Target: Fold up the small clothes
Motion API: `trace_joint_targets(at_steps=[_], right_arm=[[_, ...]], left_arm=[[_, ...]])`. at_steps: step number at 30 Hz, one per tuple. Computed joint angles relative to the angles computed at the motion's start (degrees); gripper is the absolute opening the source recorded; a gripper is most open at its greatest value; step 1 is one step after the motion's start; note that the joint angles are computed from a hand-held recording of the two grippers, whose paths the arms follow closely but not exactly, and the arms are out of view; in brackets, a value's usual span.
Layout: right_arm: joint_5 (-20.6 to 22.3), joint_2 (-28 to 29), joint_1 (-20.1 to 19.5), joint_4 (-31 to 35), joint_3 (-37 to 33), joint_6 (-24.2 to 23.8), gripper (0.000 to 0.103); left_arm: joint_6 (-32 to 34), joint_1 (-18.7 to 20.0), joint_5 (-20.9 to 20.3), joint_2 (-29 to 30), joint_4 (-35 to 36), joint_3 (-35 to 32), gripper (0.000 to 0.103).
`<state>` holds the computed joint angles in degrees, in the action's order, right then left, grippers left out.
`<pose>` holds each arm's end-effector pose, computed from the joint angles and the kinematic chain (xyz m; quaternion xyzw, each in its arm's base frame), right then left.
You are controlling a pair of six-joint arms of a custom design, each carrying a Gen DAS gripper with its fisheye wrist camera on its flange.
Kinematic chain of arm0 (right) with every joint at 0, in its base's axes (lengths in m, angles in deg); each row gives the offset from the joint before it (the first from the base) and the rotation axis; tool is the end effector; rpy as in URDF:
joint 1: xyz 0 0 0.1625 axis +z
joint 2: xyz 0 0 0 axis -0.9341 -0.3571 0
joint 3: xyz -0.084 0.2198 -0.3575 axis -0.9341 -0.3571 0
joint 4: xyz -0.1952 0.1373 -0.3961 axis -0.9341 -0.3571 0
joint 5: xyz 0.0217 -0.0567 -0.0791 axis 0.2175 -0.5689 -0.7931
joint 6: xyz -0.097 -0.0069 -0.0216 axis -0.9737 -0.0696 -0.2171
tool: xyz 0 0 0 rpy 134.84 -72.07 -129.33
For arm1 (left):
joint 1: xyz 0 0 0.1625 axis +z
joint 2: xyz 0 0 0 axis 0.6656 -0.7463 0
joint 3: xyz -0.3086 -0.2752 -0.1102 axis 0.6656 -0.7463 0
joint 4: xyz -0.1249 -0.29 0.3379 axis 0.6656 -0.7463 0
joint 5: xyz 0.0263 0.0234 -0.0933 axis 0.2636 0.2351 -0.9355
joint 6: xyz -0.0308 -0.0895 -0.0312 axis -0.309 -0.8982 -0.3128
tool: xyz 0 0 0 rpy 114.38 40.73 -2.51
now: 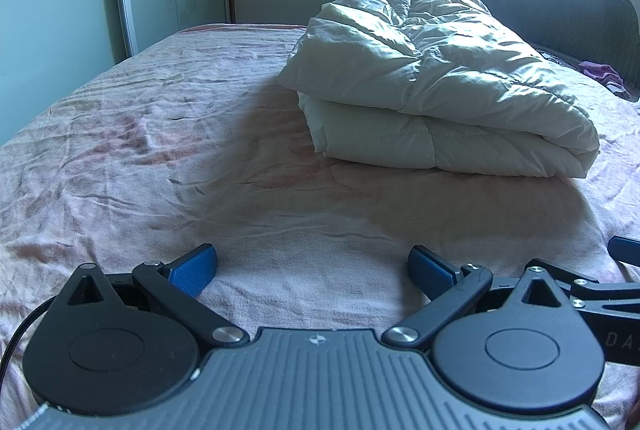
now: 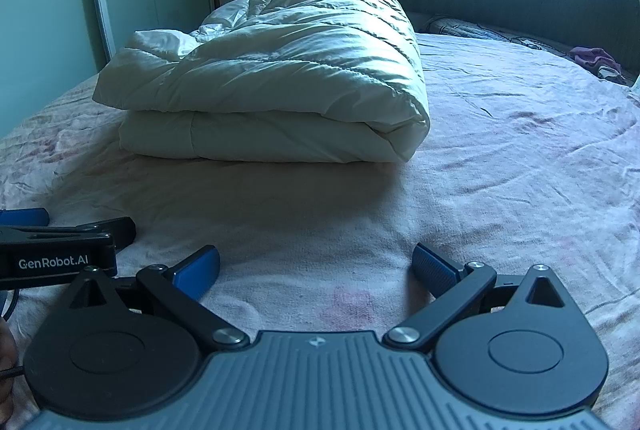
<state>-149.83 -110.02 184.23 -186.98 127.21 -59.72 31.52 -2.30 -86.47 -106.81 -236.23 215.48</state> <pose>0.2566 -0.3802 0.0788 0.2138 -0.8614 0.3579 0.2901 -0.1060 -0.3775 0.2008 0.1289 0.8241 -0.4169 0.3611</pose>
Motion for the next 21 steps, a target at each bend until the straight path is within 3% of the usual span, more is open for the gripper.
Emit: trace_joint_targets(at_steps=[21], right_arm=[[0.1, -0.2, 0.1, -0.1, 0.2, 0.4, 0.103]], left_arm=[[-0.2, 0.0, 0.1, 0.1, 0.2, -0.1, 0.103]])
